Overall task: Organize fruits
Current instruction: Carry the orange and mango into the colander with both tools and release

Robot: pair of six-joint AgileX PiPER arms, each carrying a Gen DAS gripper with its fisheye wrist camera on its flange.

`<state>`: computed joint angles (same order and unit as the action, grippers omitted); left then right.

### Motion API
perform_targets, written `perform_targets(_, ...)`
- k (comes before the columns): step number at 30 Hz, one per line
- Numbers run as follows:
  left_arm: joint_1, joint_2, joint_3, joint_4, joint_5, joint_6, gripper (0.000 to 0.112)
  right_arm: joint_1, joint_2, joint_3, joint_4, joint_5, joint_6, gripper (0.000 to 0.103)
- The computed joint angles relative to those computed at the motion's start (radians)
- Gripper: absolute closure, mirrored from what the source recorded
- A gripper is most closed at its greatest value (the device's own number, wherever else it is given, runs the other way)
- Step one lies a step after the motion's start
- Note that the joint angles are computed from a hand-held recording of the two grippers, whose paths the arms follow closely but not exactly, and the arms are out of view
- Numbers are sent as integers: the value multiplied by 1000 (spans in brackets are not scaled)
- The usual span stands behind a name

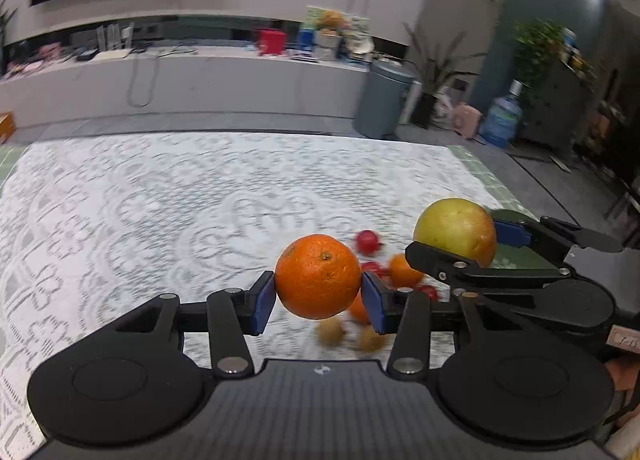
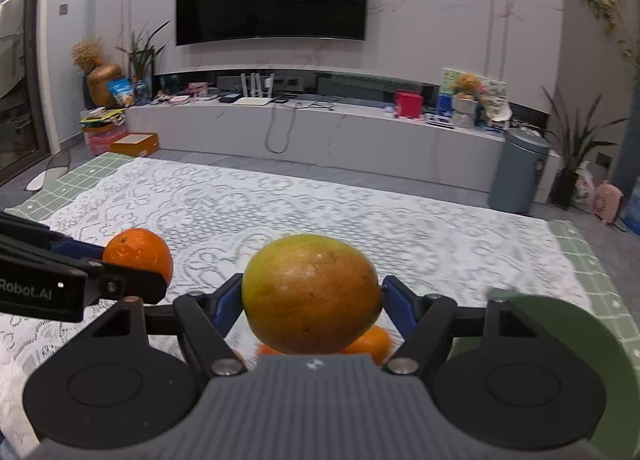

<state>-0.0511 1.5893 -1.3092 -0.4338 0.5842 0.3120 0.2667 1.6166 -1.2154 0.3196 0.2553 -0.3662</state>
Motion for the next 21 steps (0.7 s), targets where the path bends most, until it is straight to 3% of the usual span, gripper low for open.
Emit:
perform_targets(10, -184, 126, -221, 27, 110, 24, 60, -222, -147, 94, 66, 120, -156, 32)
perform_targets(21, -318, 446, -717, 50, 392, -3, 60, -390, -96, 10, -5, 281, -307, 33)
